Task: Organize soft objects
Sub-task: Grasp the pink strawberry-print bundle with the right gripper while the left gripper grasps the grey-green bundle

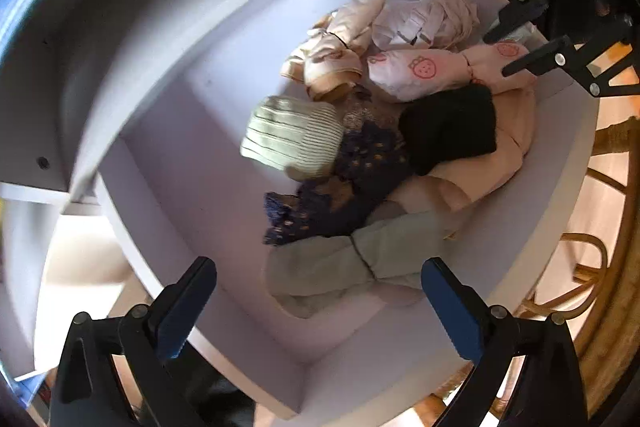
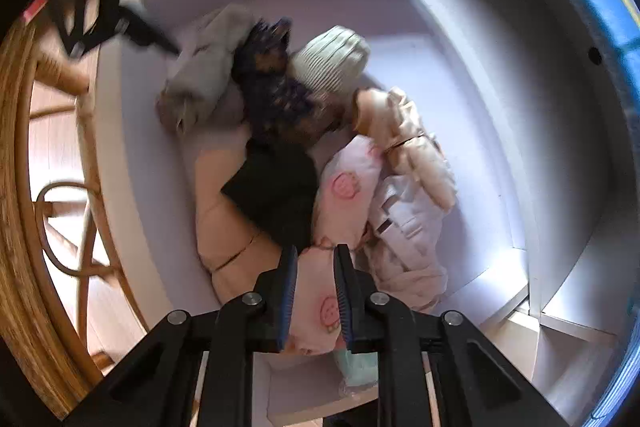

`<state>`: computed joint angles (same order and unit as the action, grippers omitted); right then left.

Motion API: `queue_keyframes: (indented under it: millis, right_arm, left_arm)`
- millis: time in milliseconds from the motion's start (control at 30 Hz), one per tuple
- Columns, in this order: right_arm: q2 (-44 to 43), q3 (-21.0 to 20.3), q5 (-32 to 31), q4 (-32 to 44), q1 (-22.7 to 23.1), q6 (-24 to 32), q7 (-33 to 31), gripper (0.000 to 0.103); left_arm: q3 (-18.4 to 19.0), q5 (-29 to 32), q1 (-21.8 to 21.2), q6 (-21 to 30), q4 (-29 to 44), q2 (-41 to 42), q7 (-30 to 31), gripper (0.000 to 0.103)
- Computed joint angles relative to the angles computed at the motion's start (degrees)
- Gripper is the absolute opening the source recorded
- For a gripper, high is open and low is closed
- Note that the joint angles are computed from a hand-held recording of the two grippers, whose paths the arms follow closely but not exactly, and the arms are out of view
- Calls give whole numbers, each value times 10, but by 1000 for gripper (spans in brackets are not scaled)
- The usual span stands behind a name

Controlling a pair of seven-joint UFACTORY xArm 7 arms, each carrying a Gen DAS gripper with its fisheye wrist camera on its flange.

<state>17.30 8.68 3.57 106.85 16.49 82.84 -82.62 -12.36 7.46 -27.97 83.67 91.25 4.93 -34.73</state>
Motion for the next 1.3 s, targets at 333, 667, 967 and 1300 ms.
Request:
queue_keyframes:
  millis: [333,667,967,1300]
  right_arm:
    - [15,-4,5,6,7,-1,95,37]
    - [54,-3,-6,33,23,1,193,41]
    - [55,-12,-100,-18,56,-30,246,41]
    - [90,-17,-116,33,58,31,267,33]
  left_arm:
    - [28,-130,49,-57,-82,-55,-151,103]
    - [15,-148,59,-4,-86,-46,-283,103]
    - [12,-183,59,-35,-164,-86,-354,103]
    - [4,-208,66,-97,-251,-138,-415,103]
